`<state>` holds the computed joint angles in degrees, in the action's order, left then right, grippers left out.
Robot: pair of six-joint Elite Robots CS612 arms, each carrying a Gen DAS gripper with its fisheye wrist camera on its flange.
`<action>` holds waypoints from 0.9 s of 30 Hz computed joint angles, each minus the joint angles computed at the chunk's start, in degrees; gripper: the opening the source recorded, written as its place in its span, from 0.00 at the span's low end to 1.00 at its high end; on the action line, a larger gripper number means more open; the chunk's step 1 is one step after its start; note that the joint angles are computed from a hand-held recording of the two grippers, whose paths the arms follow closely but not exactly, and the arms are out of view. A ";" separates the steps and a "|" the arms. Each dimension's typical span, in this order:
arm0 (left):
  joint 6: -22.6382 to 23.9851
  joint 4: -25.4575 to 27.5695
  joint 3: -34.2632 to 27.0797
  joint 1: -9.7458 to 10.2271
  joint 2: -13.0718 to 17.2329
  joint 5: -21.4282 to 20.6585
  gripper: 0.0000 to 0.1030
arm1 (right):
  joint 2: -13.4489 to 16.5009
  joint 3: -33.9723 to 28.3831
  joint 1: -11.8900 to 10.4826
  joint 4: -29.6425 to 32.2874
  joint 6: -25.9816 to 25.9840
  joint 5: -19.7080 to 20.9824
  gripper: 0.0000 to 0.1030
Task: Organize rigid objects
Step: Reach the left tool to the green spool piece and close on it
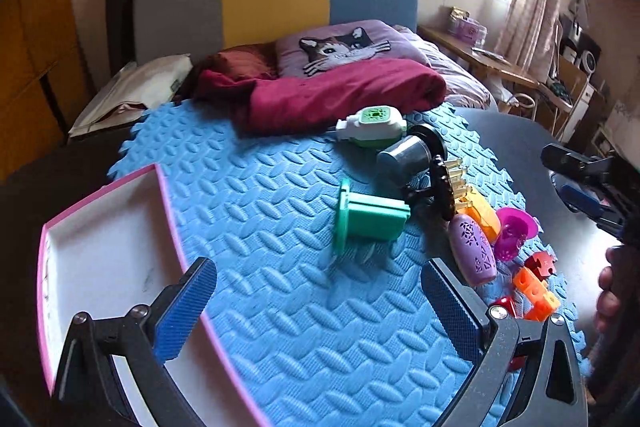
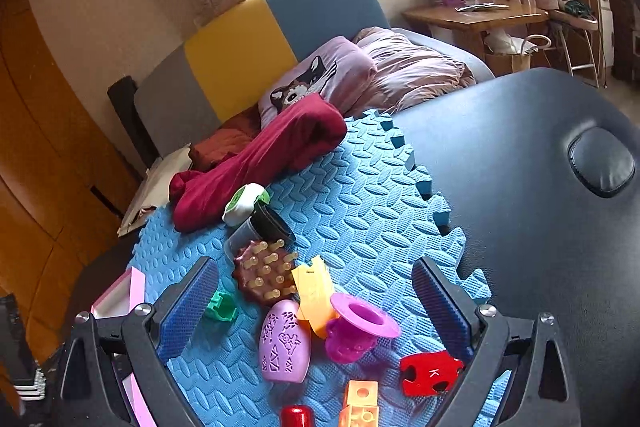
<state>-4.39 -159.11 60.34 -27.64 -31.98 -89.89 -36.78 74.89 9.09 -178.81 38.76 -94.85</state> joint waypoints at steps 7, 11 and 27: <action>1.45 5.05 -6.07 -0.73 3.40 0.25 1.00 | -0.05 0.28 -0.21 -0.92 0.92 0.79 0.96; 2.23 7.92 -9.96 -1.11 5.58 0.64 1.00 | -0.11 0.62 -0.32 -1.97 1.52 0.94 0.96; 2.67 14.99 -19.15 -0.97 11.05 -1.33 0.59 | -0.27 1.89 -1.29 -4.05 6.81 2.09 0.94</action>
